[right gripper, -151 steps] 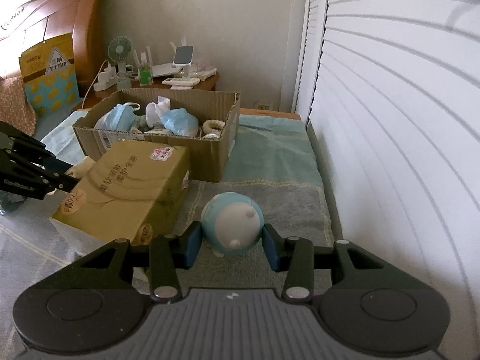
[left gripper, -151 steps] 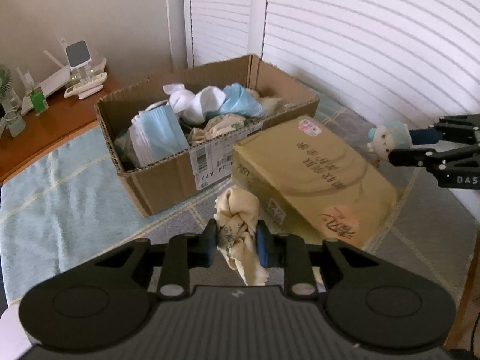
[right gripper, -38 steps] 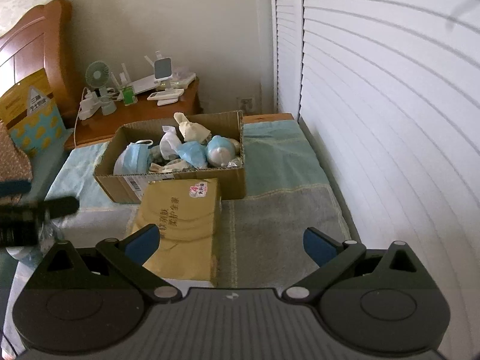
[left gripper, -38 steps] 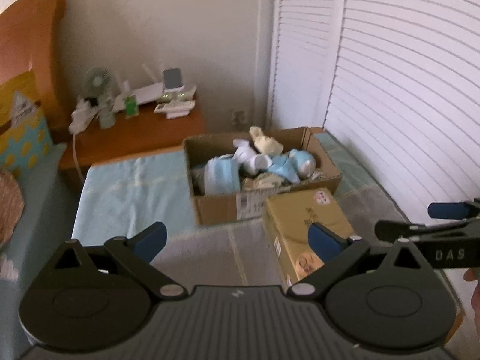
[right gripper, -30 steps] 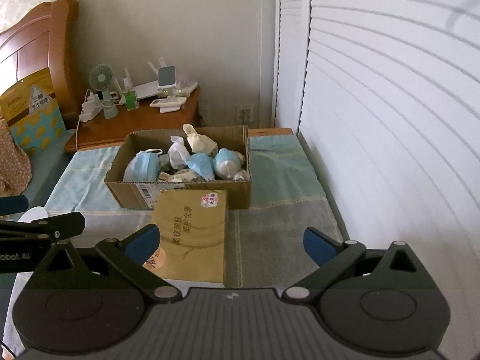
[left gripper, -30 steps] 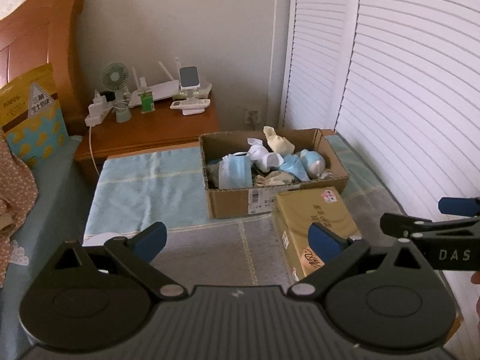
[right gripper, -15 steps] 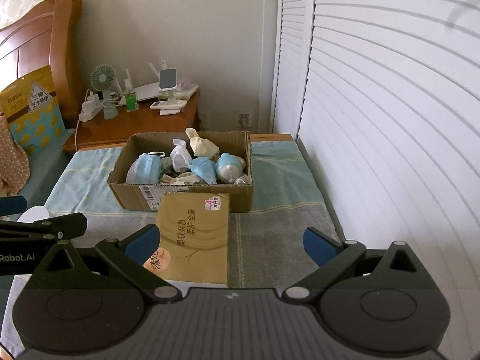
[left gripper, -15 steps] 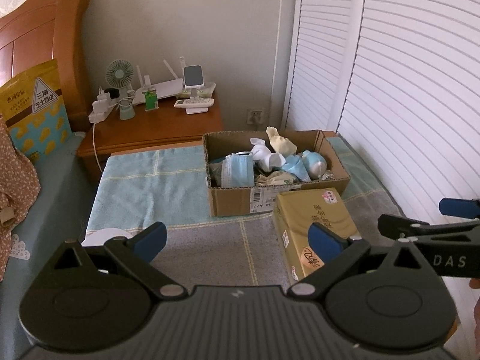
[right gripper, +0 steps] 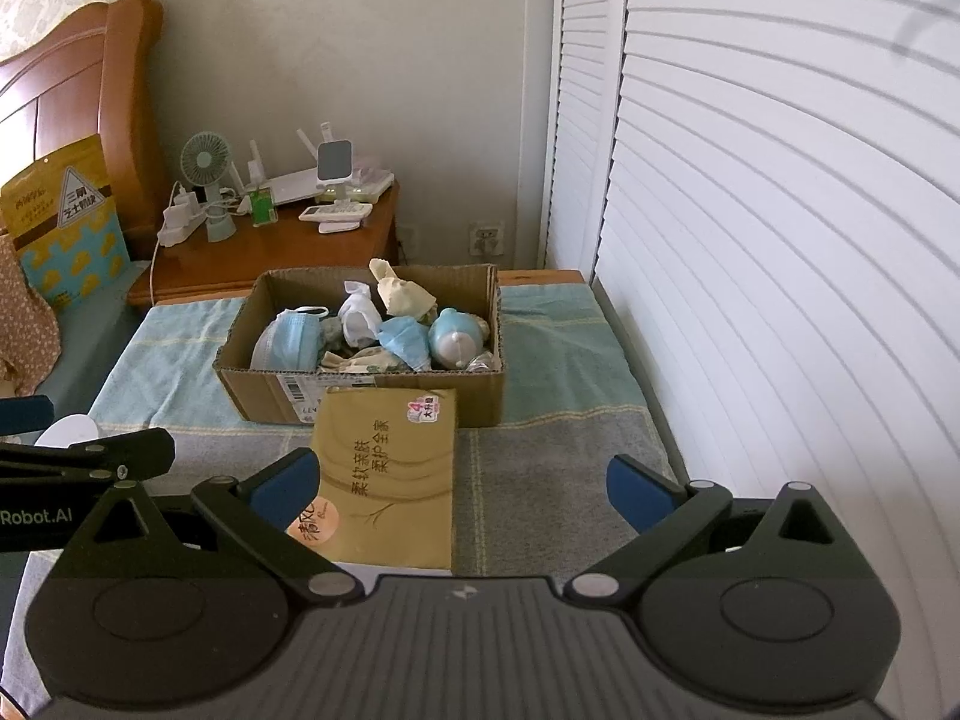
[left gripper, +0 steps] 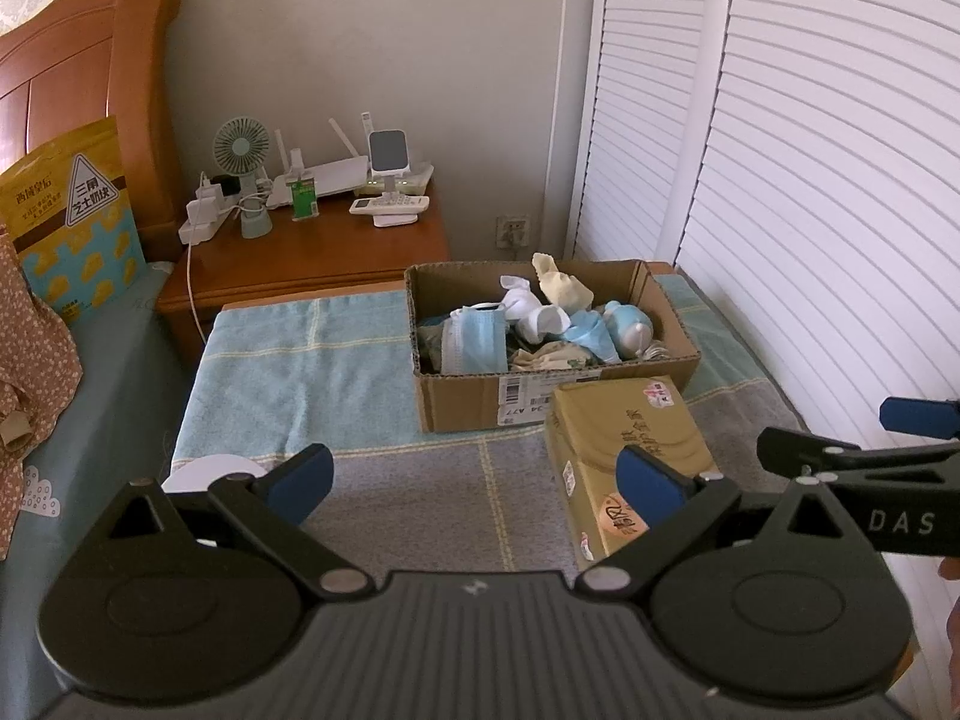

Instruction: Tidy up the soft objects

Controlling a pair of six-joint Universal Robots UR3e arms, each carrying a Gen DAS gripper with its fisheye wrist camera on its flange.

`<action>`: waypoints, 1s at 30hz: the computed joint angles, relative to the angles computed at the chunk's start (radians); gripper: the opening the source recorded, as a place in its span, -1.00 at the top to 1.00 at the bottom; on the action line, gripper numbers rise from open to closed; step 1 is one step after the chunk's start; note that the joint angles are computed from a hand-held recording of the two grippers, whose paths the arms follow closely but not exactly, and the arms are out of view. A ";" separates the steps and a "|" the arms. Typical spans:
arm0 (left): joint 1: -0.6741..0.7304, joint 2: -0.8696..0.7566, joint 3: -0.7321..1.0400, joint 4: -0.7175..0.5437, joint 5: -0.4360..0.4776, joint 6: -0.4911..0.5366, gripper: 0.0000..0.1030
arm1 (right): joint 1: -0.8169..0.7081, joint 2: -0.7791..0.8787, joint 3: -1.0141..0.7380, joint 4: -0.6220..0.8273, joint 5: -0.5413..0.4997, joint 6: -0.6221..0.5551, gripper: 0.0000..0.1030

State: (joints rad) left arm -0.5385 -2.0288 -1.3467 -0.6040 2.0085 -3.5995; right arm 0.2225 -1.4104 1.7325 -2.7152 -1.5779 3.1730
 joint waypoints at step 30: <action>-0.015 -0.008 0.025 -0.016 0.008 -0.006 -0.95 | -0.008 -0.010 0.013 -0.005 -0.001 -0.004 -1.00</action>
State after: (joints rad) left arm -0.5534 -2.0366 -1.3217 -0.6201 2.0160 -3.6058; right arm 0.2141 -1.4209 1.7456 -2.7206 -1.5785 3.1692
